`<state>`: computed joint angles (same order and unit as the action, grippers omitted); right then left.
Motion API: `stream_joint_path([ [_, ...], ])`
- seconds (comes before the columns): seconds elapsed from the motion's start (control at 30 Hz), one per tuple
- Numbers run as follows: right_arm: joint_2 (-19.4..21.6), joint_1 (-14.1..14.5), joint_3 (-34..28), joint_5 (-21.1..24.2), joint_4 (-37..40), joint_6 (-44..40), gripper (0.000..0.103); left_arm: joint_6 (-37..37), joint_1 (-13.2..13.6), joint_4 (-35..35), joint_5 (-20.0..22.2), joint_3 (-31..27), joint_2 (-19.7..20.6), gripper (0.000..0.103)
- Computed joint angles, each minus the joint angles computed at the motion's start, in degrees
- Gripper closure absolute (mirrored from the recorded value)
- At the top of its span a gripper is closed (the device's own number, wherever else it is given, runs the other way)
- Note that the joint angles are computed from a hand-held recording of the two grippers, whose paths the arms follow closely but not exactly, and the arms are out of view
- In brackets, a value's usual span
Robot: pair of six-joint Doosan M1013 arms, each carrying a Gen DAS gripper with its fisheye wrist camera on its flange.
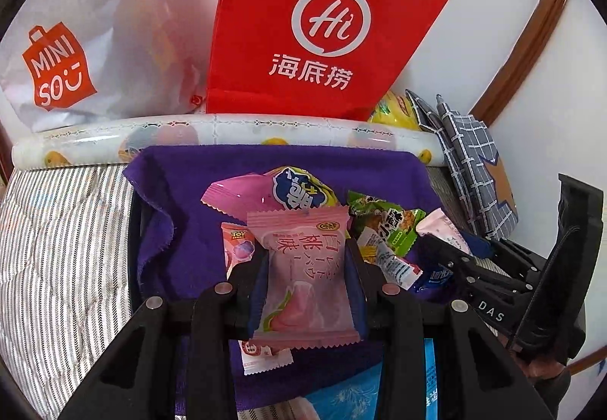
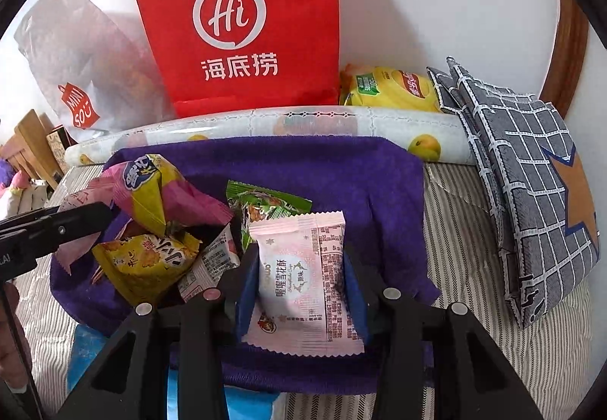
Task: Organize snacks
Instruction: 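Open both tools to drop the pink pastry packs onto the towel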
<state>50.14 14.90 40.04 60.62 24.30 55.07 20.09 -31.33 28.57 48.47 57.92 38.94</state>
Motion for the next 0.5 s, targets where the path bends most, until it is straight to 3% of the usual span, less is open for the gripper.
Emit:
stream_joint_path([
  [0.1,-0.5,0.3,0.7,-0.1,-1.4,-0.9,0.060,0.3,-0.2,0.2,1.0,-0.7,0.3,0.067],
  [0.2,-0.9,0.4,1.1,-0.2,-1.8,-1.0,0.060,1.0,-0.7,1.6,3.4,-1.8,0.7,0.053],
  [0.27,-1.6,0.3,1.8,-0.8,-1.7,-0.6,0.053,0.6,-1.0,2.1,3.6,-1.7,0.4,0.048],
  [0.5,-5.4,-0.2,6.3,-3.5,0.4,-1.6,0.048,-1.0,-2.0,3.5,2.3,1.0,-2.1,0.047],
])
